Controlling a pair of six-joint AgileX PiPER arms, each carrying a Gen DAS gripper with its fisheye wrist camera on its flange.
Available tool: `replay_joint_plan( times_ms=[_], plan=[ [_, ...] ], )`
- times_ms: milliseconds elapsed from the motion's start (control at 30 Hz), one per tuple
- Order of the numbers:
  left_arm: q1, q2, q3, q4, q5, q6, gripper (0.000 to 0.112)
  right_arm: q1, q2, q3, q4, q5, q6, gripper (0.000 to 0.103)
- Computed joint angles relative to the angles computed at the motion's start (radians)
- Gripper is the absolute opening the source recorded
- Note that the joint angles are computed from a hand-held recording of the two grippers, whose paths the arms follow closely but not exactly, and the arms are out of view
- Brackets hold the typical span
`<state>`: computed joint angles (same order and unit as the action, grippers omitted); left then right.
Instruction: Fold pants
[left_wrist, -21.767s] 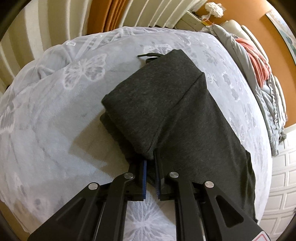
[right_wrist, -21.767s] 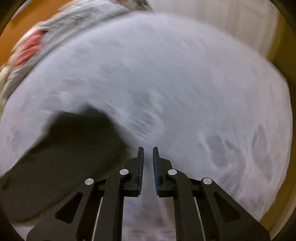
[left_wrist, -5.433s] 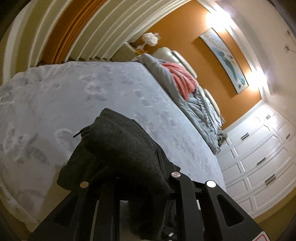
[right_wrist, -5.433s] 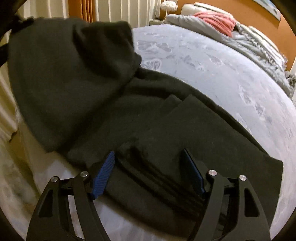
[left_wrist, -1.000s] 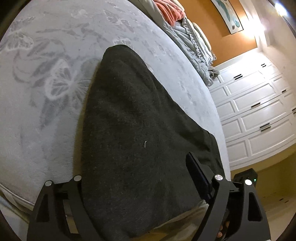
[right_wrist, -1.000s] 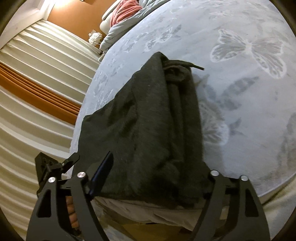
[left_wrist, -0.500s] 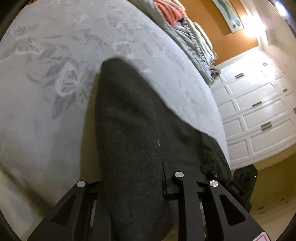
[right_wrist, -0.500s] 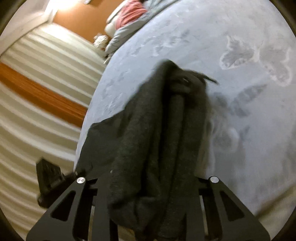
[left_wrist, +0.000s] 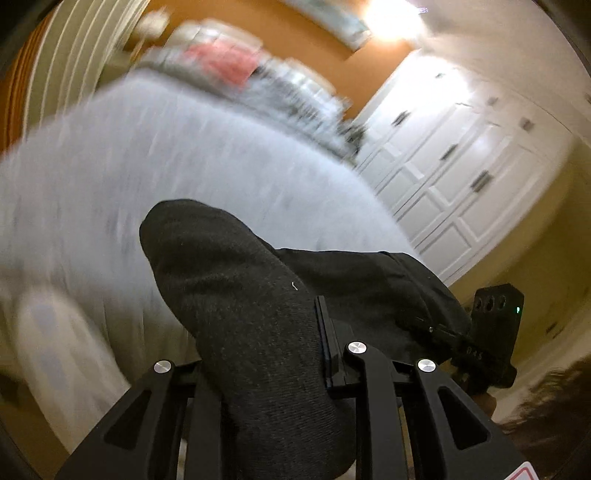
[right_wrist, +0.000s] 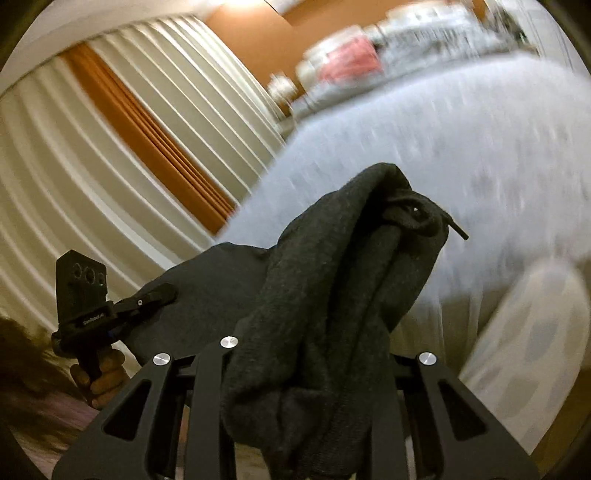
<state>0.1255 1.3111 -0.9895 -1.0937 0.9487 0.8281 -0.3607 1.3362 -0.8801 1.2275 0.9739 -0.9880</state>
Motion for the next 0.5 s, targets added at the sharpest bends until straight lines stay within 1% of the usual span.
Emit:
replay_joint_plan(
  times_ms=[100, 200, 233, 300, 333, 367, 400, 467, 500],
  plan=[
    [0.015, -0.037, -0.101, -0.061, 0.009, 0.047, 0.018, -0.03, -0.021, -0.099, 0.077, 0.035, -0.026, 0.023],
    [-0.003, -0.041, -0.215, -0.113, -0.038, 0.108, 0.018, -0.03, 0.003, -0.245, 0.151, 0.037, -0.075, 0.023],
    [-0.017, -0.036, -0.264, -0.132, -0.072, 0.133, 0.018, -0.01, 0.029, -0.317, 0.176, 0.017, -0.081, 0.023],
    [-0.025, -0.03, -0.333, -0.169, -0.112, 0.174, 0.018, 0.01, 0.091, -0.455, 0.212, 0.007, -0.084, 0.023],
    [-0.029, -0.012, -0.389, -0.195, -0.13, 0.195, 0.019, 0.023, 0.129, -0.539, 0.231, -0.005, -0.091, 0.023],
    [-0.022, 0.006, -0.431, -0.225, -0.13, 0.216, 0.019, 0.033, 0.166, -0.618, 0.239, -0.013, -0.094, 0.023],
    [-0.022, 0.034, -0.484, -0.245, -0.136, 0.235, 0.019, 0.04, 0.212, -0.718, 0.22, -0.01, -0.066, 0.024],
    [-0.036, 0.137, -0.649, -0.242, -0.164, 0.222, 0.019, 0.072, 0.324, -0.918, 0.227, -0.056, -0.049, 0.024],
    [-0.036, 0.184, -0.72, -0.228, -0.16, 0.201, 0.02, 0.087, 0.384, -1.018, 0.214, -0.085, -0.016, 0.024]
  ],
)
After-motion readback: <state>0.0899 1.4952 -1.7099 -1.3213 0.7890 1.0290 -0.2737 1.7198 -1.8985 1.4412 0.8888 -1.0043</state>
